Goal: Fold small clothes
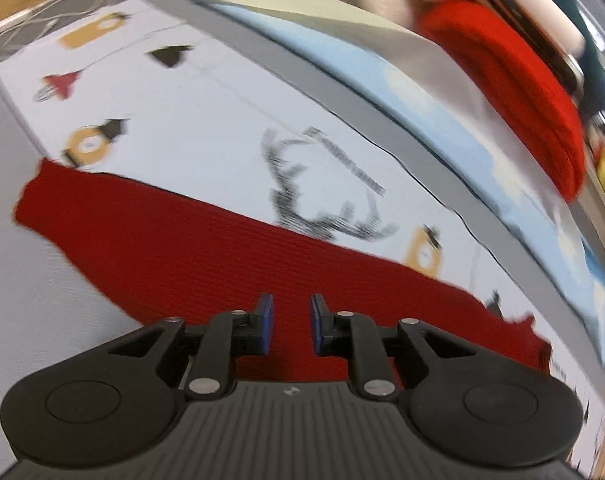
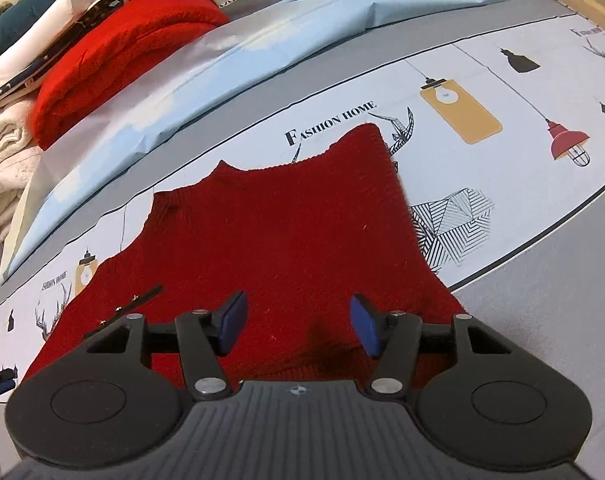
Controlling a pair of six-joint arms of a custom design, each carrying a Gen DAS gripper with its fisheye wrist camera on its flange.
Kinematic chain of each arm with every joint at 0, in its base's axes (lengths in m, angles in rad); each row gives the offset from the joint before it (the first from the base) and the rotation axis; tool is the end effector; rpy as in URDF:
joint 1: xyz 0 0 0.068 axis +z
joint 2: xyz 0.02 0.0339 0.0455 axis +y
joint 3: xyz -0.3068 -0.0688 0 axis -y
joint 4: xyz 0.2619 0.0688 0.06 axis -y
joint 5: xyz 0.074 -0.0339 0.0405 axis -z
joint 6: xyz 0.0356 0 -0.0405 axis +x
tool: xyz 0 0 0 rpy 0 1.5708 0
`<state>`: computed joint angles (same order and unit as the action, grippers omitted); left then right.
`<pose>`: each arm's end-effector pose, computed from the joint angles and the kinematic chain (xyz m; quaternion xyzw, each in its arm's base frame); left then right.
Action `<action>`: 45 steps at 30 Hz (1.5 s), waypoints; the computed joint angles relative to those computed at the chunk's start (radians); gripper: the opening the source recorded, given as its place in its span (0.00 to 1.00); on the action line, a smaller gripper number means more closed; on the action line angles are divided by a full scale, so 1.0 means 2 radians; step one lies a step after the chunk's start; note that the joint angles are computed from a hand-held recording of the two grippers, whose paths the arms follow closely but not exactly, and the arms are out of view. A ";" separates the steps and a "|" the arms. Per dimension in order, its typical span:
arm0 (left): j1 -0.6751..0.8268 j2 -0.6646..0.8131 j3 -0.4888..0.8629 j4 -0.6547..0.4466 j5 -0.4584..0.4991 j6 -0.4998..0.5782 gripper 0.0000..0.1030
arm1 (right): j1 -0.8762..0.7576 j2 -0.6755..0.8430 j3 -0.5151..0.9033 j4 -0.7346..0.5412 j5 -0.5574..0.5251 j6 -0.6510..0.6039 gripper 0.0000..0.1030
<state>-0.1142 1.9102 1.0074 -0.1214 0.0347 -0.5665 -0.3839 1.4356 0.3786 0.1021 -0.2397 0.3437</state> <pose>0.3858 -0.0455 0.1407 -0.2113 0.9393 -0.1058 0.2488 0.2093 -0.0754 0.1303 0.3028 0.8971 0.1079 0.3032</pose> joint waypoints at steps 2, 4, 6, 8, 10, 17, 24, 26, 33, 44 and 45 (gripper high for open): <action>0.023 0.002 -0.003 0.001 0.001 -0.005 0.19 | -0.004 -0.002 0.000 0.000 0.000 -0.004 0.57; 0.047 0.004 -0.008 0.008 0.009 -0.015 0.19 | -0.008 -0.005 -0.001 -0.002 -0.002 -0.006 0.57; 0.076 0.009 -0.013 0.019 0.026 -0.026 0.19 | -0.013 -0.006 0.000 -0.006 -0.007 -0.011 0.57; 0.102 0.018 -0.015 0.024 0.037 -0.037 0.19 | -0.016 -0.007 0.000 -0.009 -0.013 -0.017 0.57; 0.126 0.031 -0.012 0.024 0.047 -0.042 0.23 | -0.018 -0.009 0.001 -0.011 -0.013 -0.023 0.57; 0.164 0.087 0.001 0.018 0.080 -0.057 0.38 | -0.022 -0.007 0.004 -0.015 -0.021 -0.019 0.57; 0.156 0.095 -0.010 0.037 0.055 -0.066 0.36 | -0.026 -0.001 0.005 -0.017 -0.030 -0.020 0.57; 0.141 0.091 -0.011 0.037 0.029 -0.058 0.18 | -0.029 0.000 0.005 -0.018 -0.033 -0.020 0.57; 0.018 -0.014 -0.044 0.083 -0.107 -0.006 0.13 | -0.041 -0.002 0.004 -0.021 -0.034 -0.033 0.57; -0.280 -0.050 -0.021 0.168 0.086 0.064 0.27 | -0.056 -0.004 -0.010 0.011 -0.005 -0.024 0.50; -0.288 -0.040 -0.008 0.148 0.087 0.064 0.27 | -0.056 0.000 -0.011 0.015 -0.005 -0.021 0.50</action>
<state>-0.6910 1.8296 0.9917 0.1753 0.2095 -0.4393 -0.4964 1.4360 0.3572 0.1317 -0.2501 0.3023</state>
